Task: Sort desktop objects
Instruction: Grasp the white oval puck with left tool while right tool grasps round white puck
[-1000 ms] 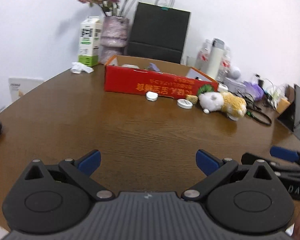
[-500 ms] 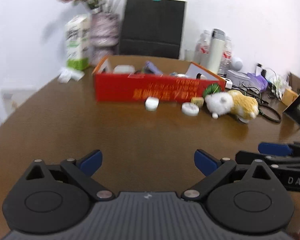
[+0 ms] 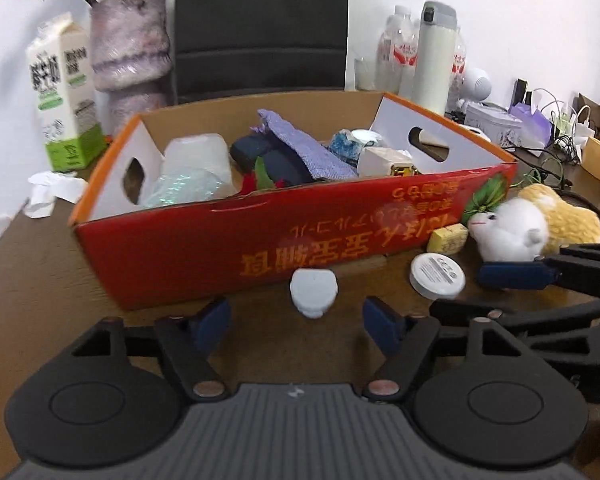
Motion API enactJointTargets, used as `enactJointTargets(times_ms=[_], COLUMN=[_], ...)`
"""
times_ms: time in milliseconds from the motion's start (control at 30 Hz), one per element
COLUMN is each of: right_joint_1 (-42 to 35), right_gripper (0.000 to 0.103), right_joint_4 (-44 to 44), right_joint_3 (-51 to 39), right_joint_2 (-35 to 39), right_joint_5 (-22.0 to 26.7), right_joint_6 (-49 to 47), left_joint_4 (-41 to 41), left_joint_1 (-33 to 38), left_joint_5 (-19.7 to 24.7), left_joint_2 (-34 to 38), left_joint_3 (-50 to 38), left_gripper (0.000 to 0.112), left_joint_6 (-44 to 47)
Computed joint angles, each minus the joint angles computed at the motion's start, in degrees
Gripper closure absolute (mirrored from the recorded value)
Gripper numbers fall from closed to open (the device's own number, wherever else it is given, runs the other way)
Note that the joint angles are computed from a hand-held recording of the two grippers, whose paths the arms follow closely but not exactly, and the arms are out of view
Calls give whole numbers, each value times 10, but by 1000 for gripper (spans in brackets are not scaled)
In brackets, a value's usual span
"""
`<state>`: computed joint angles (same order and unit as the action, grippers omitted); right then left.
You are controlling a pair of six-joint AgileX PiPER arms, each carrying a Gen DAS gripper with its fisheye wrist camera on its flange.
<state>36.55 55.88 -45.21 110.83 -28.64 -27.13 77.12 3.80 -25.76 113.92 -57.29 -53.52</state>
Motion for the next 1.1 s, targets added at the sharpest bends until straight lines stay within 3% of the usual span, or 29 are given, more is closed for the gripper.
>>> enactJointTargets(times_ms=[67, 167, 267, 300, 433, 600, 833, 1100], right_joint_1=[-1, -7, -6, -3, 14, 70, 202, 436], right_gripper=[50, 55, 61, 65, 65, 65, 65, 65], right_joint_4=[14, 3, 18, 23, 22, 39, 162, 372], right_joint_3=[-16, -32, -46, -46, -29, 37, 136, 177], right_joint_2=[15, 24, 32, 32, 19, -29, -122, -166], right_joint_5=[-7, 1, 1, 0, -9, -58, -148, -296], right_joint_6=[-24, -31, -52, -55, -46, -16, -24, -41], left_joint_4=[21, -13, -17, -18, -3, -115, -157, 19], left_joint_1=[-3, -10, -8, -9, 2, 26, 98, 275], left_joint_5=[-3, 5, -7, -4, -15, -50, -122, -245], left_joint_2=[17, 24, 23, 20, -5, -88, -240, -394], left_joint_3=[-23, -28, -24, -21, 9, 135, 312, 428], left_gripper=[49, 58, 84, 84, 85, 85, 85, 85], left_joint_6=[-23, 6, 16, 18, -15, 109, 201, 116])
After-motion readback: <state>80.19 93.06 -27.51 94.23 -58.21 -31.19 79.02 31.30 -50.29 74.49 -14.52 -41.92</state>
